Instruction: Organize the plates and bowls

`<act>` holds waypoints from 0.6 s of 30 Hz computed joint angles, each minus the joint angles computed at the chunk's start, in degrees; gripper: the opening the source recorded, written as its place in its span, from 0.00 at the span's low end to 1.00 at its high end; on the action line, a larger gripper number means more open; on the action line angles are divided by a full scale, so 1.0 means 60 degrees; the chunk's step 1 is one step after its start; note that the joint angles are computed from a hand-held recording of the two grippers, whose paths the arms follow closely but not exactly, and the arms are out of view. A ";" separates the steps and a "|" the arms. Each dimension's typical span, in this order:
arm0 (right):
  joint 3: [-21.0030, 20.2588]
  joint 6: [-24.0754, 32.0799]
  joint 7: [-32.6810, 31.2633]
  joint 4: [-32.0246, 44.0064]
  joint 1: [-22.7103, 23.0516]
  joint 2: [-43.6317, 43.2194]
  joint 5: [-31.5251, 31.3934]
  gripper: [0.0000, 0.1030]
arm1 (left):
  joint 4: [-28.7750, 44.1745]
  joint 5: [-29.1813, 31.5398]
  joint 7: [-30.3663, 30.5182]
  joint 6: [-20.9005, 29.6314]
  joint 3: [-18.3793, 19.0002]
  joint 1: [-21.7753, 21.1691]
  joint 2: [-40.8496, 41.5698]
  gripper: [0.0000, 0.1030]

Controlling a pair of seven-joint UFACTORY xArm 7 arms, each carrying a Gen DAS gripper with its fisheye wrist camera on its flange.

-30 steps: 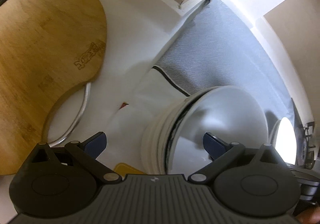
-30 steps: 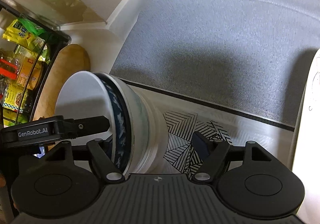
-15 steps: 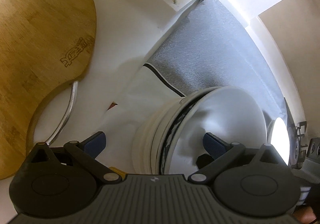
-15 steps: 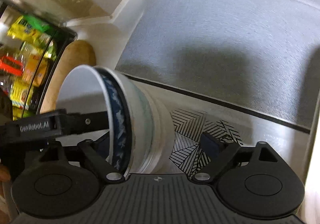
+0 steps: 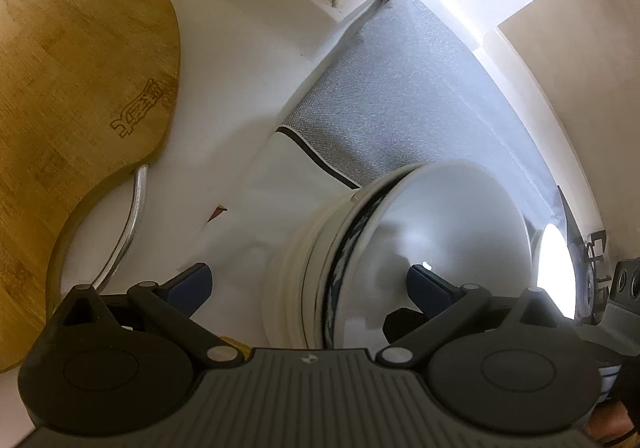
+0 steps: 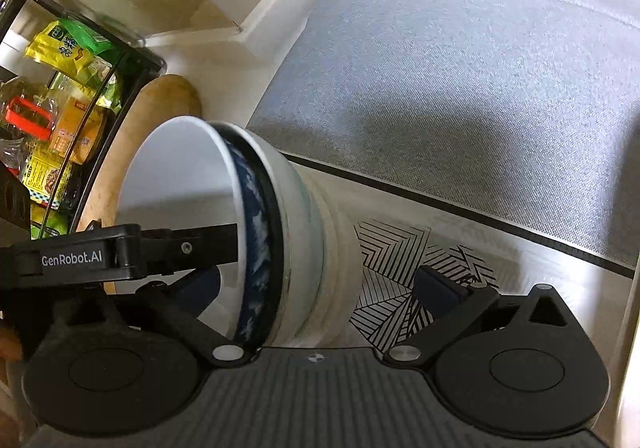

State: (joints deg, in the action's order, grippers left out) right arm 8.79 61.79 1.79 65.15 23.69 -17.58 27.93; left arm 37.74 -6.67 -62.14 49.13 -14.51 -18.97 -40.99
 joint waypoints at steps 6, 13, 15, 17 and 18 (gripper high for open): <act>0.0085 -0.0544 -0.0311 -0.0233 0.0134 -0.0101 0.0008 1.00 | -0.0002 0.0026 0.0069 -0.0056 0.0007 -0.0029 0.0012 1.00; -0.0083 -0.0830 -0.0662 -0.0469 0.0328 -0.0236 0.0488 0.78 | -0.0204 -0.0569 0.0562 -0.0591 0.0448 -0.0365 -0.0102 0.81; -0.0099 -0.0918 -0.0781 -0.0524 0.0339 -0.0266 0.0569 0.77 | -0.0308 -0.0660 0.0729 -0.0673 0.0495 -0.0382 -0.0190 0.79; -0.0165 -0.0970 -0.0932 -0.0585 0.0346 -0.0283 0.0741 0.76 | -0.0420 -0.0785 0.0771 -0.0754 0.0527 -0.0375 -0.0292 0.78; -0.0204 -0.1013 -0.1078 -0.0641 0.0356 -0.0316 0.0827 0.76 | -0.0484 -0.0835 0.0790 -0.0804 0.0532 -0.0371 -0.0346 0.77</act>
